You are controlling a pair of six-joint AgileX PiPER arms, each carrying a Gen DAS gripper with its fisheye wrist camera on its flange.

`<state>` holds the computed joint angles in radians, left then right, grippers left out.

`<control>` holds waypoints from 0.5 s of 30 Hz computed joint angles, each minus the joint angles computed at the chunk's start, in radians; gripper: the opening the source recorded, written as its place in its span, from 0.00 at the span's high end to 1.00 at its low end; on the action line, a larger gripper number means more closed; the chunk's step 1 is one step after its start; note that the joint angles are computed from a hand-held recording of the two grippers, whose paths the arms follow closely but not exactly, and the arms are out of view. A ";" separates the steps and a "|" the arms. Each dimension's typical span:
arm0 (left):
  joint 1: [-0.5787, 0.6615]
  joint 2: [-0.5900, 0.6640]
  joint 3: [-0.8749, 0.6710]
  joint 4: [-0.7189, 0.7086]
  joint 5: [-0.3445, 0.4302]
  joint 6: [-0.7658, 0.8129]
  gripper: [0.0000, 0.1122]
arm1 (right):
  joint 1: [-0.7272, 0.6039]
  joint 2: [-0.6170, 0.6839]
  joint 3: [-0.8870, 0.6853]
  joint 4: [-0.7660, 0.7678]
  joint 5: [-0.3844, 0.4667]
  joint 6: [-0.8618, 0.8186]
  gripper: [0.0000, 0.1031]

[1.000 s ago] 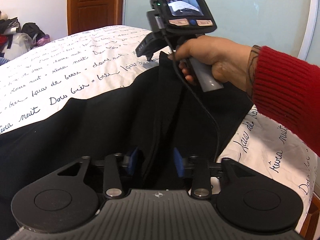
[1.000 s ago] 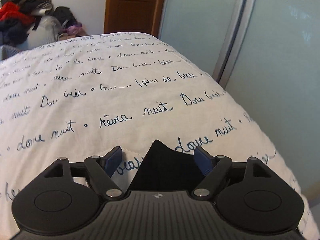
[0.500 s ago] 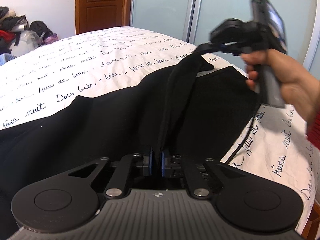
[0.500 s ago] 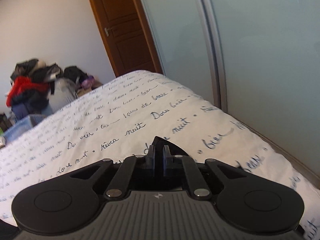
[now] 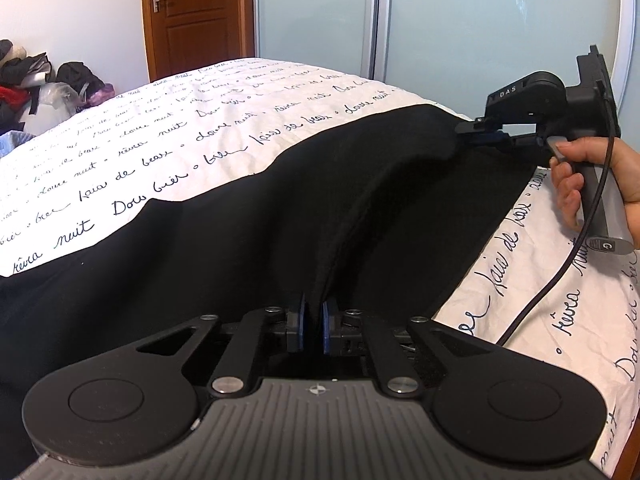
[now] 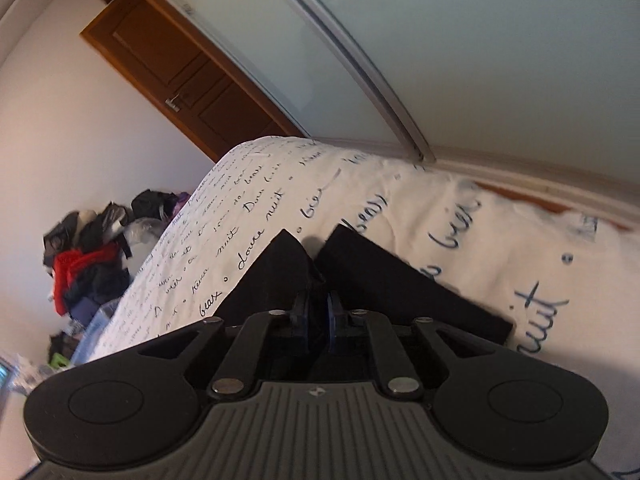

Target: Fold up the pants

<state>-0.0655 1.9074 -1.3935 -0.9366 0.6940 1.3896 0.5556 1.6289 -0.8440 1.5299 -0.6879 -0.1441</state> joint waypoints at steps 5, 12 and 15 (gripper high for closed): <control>-0.006 -0.002 0.010 -0.014 -0.018 0.023 0.85 | -0.019 0.037 0.020 -0.204 0.003 0.252 0.48; -0.025 -0.011 0.036 -0.039 -0.067 0.067 0.83 | -0.059 0.103 -0.033 -0.308 0.004 0.253 0.62; -0.029 -0.013 0.039 -0.042 -0.081 0.066 0.85 | -0.082 0.108 -0.044 -0.252 0.026 0.204 0.91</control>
